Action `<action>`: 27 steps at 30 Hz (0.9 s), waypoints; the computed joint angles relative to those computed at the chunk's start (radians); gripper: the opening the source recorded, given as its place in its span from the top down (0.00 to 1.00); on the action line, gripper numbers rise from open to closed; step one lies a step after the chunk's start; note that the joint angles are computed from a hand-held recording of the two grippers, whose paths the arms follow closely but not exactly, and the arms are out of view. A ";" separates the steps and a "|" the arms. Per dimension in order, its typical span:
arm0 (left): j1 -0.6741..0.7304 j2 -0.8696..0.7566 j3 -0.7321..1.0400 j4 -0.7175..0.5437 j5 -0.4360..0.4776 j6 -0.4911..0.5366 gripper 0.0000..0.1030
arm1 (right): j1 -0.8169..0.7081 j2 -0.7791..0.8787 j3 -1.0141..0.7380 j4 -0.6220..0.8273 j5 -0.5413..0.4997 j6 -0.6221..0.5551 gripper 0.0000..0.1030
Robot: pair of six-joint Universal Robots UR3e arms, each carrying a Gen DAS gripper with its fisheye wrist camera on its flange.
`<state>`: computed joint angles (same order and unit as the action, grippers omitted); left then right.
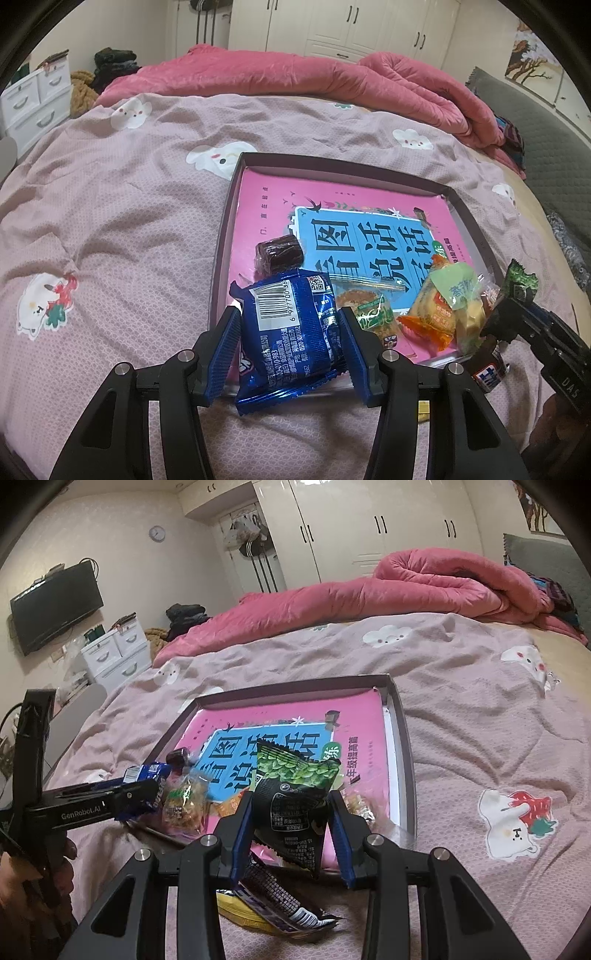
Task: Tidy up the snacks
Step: 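Lower the blue pack into the tray with the left tool while the right tool lowers the green bag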
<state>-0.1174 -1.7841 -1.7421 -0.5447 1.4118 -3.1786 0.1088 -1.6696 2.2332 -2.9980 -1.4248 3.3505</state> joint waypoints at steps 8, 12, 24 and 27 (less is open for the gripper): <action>-0.001 -0.003 0.003 -0.002 0.001 0.000 0.46 | -0.008 0.021 -0.006 -0.020 -0.029 0.012 0.62; -0.001 -0.001 0.003 -0.003 0.001 0.001 0.46 | -0.015 0.038 -0.009 -0.026 -0.024 0.008 0.62; -0.001 -0.003 0.005 -0.005 0.002 0.001 0.46 | -0.016 0.078 -0.015 -0.065 -0.033 0.010 0.61; -0.002 -0.004 0.006 -0.007 0.002 0.001 0.46 | -0.013 0.079 -0.015 -0.065 -0.035 0.010 0.61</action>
